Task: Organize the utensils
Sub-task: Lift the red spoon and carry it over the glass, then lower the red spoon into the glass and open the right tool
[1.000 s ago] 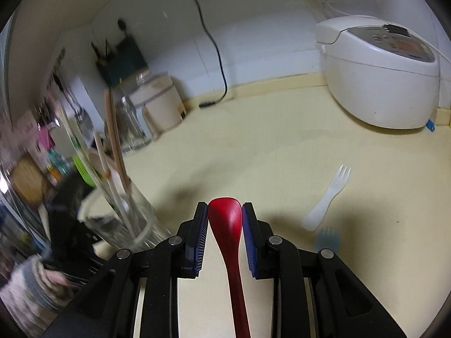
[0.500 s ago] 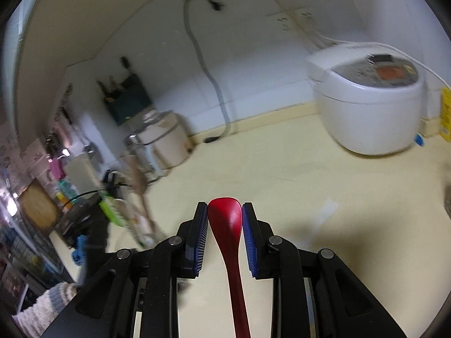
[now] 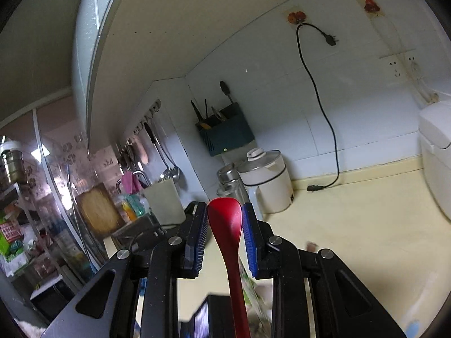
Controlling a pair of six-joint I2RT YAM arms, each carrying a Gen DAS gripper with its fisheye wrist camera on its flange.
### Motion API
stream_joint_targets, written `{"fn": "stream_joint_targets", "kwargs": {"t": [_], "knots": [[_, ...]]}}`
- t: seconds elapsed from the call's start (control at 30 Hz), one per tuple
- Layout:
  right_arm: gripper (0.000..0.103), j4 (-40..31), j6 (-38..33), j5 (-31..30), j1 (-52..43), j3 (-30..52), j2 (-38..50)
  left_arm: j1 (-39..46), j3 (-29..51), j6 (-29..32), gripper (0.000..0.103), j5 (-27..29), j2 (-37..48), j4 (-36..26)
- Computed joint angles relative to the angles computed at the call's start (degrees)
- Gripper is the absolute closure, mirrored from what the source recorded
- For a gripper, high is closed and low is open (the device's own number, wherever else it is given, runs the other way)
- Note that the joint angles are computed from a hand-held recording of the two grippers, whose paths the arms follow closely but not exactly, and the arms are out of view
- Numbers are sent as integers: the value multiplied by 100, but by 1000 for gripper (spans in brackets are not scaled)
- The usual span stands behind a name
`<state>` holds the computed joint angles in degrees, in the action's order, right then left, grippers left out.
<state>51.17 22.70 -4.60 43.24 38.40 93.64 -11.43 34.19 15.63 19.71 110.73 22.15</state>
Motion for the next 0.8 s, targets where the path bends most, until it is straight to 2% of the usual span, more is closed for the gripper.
{"fn": "stream_joint_targets", "kwargs": {"t": [0.13,0.3,0.57,0.8], "knots": [[78,230,316,-126,-72,579,803,3,-12,16,28,-14,-1,11],[78,681,635,-311,-140,899,1468,20,-9,2,27,35,2,6],[78,1463,365,-138,-70,743,1849,81,-9,26,27,106,-8,-19],[78,1709,207,10,-33,485,1999,102,-30,57,27,104,-33,-29]]}}
